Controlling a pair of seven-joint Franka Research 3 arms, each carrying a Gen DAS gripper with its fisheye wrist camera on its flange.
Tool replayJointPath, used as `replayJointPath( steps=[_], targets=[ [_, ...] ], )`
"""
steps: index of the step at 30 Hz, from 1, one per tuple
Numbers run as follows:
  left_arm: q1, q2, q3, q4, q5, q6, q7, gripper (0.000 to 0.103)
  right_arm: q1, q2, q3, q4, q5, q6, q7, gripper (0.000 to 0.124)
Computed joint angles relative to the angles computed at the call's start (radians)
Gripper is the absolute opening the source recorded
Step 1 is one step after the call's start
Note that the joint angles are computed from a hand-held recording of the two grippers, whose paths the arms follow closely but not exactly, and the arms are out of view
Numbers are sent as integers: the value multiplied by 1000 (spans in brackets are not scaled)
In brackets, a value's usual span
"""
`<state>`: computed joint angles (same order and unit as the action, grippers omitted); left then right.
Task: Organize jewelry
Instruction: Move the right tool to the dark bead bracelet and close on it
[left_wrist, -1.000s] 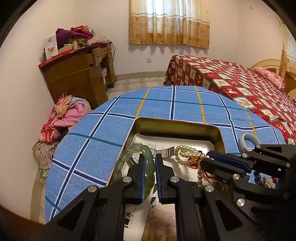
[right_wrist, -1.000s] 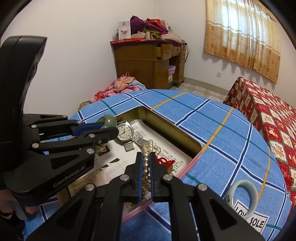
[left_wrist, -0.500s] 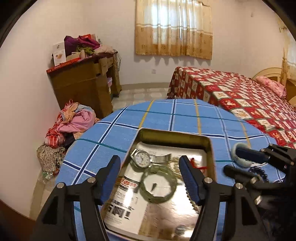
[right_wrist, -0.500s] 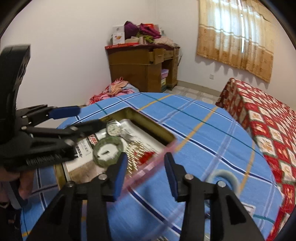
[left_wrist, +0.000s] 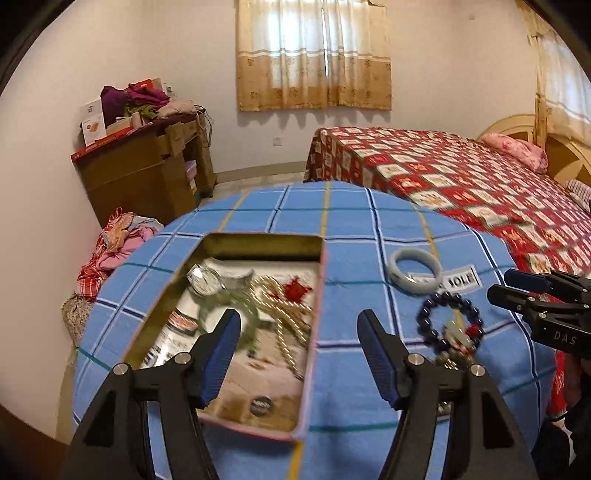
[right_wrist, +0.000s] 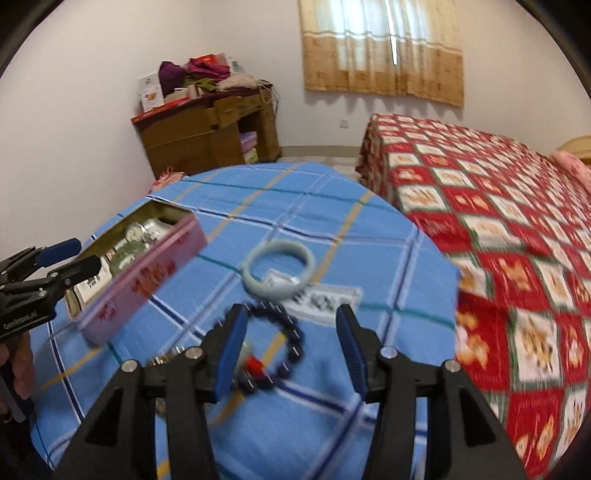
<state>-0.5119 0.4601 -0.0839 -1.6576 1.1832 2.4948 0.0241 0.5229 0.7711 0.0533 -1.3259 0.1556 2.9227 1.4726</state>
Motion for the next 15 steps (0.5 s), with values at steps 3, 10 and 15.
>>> replayJointPath(
  steps=[3,10,15],
  targets=[
    [-11,16,-7,14,-12,-10,8,66,-14,-33,14,-71,14,34,-13,53],
    [-24,55,-7,55,-45,8,64,66,-15,-33,16,-89,16,41,-37,53],
    [-36,64,7,61,-58,24,75,66,-4,-17,5,-66,8,22,-38,53]
  ],
)
